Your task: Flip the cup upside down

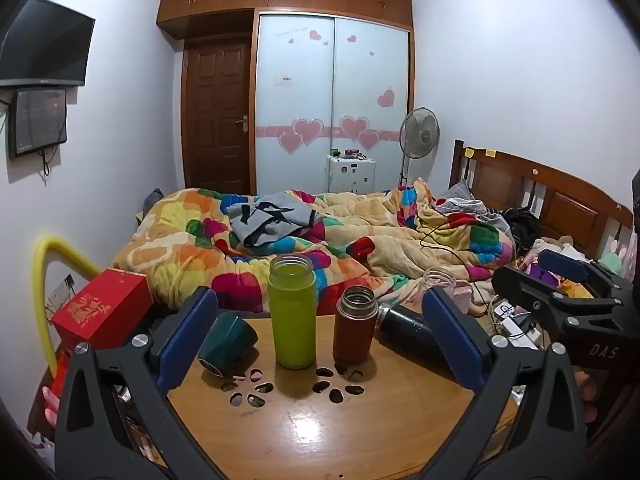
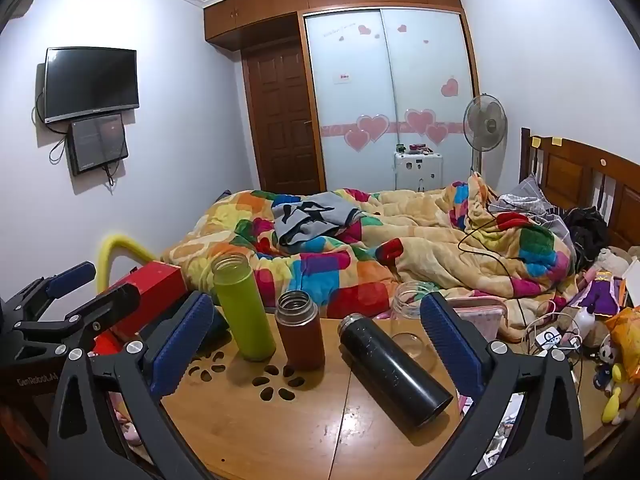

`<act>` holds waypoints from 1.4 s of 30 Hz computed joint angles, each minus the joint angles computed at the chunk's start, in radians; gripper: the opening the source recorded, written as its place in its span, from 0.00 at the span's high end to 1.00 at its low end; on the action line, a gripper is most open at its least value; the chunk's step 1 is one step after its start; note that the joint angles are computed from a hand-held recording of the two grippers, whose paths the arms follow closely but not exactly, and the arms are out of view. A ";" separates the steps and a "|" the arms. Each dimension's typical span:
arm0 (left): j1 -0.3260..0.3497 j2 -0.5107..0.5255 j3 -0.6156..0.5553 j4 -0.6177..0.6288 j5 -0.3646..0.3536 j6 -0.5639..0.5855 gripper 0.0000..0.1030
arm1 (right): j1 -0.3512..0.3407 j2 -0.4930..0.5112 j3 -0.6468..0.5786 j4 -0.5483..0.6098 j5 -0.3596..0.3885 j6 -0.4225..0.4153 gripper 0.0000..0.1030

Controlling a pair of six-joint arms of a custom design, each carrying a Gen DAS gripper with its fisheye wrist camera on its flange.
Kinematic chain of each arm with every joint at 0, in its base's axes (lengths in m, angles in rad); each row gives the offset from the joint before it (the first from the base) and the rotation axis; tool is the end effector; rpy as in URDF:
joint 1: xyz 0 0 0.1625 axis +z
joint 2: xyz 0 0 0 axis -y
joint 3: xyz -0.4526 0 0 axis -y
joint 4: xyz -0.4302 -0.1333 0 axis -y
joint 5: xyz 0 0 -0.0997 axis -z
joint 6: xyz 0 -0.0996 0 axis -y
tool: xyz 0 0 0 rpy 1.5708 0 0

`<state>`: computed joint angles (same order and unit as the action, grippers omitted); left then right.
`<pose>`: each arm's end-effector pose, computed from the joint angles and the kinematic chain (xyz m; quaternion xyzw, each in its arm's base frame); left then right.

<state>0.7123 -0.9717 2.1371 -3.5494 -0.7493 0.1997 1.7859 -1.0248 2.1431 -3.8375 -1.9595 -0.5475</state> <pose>-0.2760 -0.5108 0.1668 0.2887 0.8066 -0.4617 0.2297 0.2103 -0.5150 0.2155 0.2092 -0.8037 0.4988 0.2481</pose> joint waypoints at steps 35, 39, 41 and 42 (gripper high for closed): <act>-0.016 0.006 0.014 -0.085 -0.014 0.060 0.00 | 0.018 0.006 -0.005 -0.021 -0.012 -0.018 0.00; -0.014 0.003 0.014 -0.084 -0.017 0.061 0.00 | 0.019 0.006 -0.006 -0.019 -0.013 -0.017 0.00; -0.014 0.004 0.014 -0.082 -0.017 0.058 0.00 | 0.019 0.007 -0.006 -0.021 -0.013 -0.018 0.00; -0.014 0.004 0.014 -0.083 -0.017 0.059 0.00 | 0.020 0.007 -0.007 -0.020 -0.014 -0.018 0.00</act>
<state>0.6981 -0.9675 2.1513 -3.6323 -0.7660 0.2590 1.8060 -1.0178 2.1363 -3.8577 -1.9736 -0.5654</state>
